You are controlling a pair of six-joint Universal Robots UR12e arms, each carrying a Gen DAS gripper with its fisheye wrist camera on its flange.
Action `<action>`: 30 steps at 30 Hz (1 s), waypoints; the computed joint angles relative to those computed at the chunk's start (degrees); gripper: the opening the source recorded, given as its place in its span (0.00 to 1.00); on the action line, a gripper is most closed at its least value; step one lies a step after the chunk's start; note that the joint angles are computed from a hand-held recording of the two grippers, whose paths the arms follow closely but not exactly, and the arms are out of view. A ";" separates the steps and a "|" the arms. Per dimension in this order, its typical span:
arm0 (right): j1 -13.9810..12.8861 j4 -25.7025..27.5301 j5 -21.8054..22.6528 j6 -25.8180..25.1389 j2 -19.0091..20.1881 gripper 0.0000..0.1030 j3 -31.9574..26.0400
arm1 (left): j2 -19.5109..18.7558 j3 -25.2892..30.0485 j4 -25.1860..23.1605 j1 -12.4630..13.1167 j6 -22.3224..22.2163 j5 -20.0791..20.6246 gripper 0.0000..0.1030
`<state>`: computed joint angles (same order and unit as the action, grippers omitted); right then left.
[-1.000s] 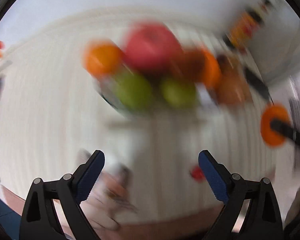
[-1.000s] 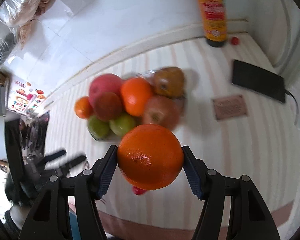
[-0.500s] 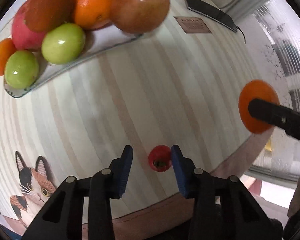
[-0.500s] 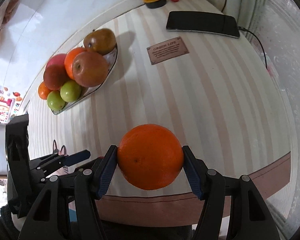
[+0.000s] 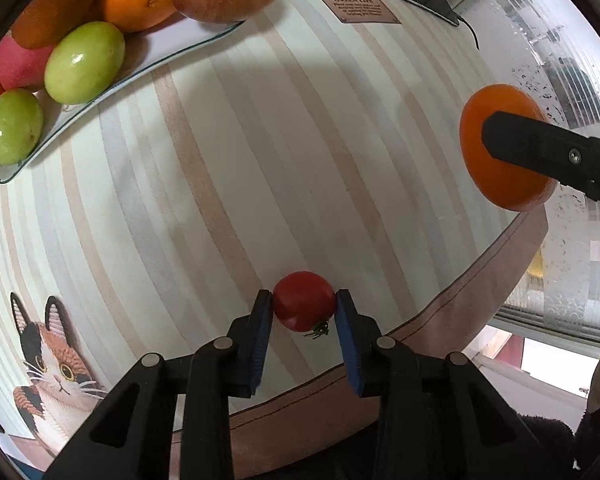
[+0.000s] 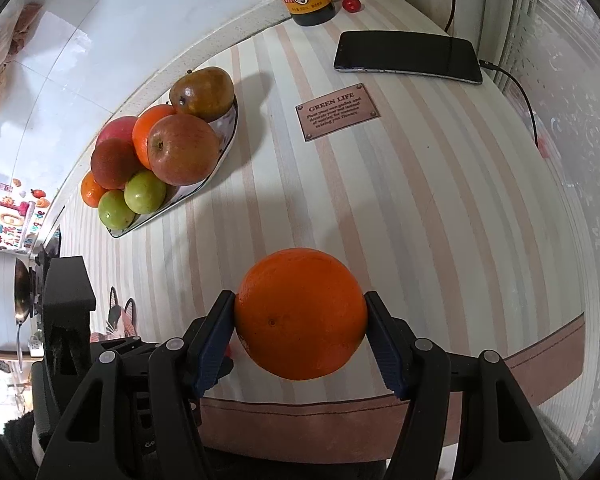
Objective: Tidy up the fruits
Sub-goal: 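Lower the tomato and orange onto the plate and open both tools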
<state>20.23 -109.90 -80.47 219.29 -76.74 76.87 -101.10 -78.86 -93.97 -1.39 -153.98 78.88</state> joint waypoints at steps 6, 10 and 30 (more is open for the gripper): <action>0.01 -0.51 0.27 -0.87 0.22 0.65 -0.49 | 0.96 0.13 1.71 0.80 -1.96 -1.15 0.28; 0.10 -1.29 0.82 -2.06 1.12 0.65 -1.93 | 1.06 1.98 3.24 2.39 -4.28 -3.59 0.28; 0.72 8.99 6.09 -11.91 22.24 0.65 -36.42 | -7.12 14.69 9.09 12.28 -24.36 -7.17 0.28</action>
